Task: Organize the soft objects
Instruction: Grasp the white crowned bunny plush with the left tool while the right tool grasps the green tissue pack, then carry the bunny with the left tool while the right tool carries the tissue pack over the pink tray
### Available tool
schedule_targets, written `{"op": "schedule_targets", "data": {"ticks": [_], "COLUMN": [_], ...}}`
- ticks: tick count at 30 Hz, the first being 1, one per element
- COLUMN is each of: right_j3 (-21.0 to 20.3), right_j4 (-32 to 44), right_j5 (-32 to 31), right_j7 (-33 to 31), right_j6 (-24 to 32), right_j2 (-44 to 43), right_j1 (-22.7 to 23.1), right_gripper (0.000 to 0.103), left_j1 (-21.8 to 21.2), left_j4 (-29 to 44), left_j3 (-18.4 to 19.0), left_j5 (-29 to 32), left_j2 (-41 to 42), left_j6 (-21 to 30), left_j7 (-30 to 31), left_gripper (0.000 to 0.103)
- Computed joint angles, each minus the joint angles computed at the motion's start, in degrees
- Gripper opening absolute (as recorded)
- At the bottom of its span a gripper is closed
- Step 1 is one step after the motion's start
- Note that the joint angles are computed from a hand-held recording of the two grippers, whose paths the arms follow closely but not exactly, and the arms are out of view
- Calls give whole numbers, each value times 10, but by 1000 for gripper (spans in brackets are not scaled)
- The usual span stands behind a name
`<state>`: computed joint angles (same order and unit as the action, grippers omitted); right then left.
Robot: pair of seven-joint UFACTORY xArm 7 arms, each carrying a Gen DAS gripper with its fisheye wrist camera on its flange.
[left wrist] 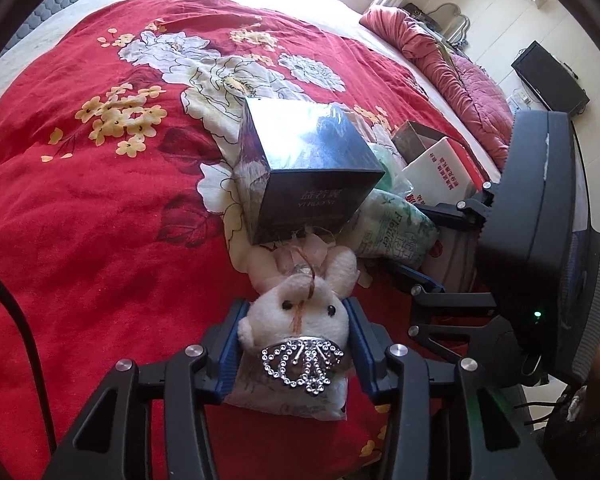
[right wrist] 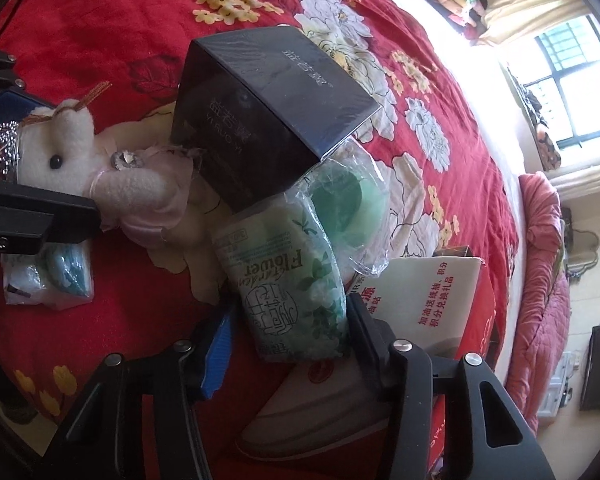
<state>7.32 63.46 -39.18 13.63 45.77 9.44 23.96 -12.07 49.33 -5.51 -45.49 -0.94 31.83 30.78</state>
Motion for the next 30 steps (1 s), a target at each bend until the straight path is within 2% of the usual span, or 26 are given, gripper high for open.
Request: {"op": "schedule_targets", "data": {"ticks": [2, 9, 19, 30], "right_j3": [-1, 9, 33, 42], "right_j4": [-11, -55, -90, -121], "right_j5": [13, 93, 177, 216], "right_j7": [4, 10, -9, 22], "right_j6": [-15, -70, -91, -135], "right_j2": [-14, -77, -133, -174], "right_j1": [-6, -31, -40, -48], "right_gripper": [48, 47, 47, 47], "left_j1": [2, -2, -17, -37], "left_j4": [-1, -20, -60, -87], "left_j3": [2, 10, 25, 38], "left_j5": [-22, -68, -23, 34], "left_j2": [-2, -38, -86, -131], "left_j6": [1, -20, -51, -72], "left_j7": [11, 44, 9, -51], "left_gripper": [45, 44, 44, 44]}}
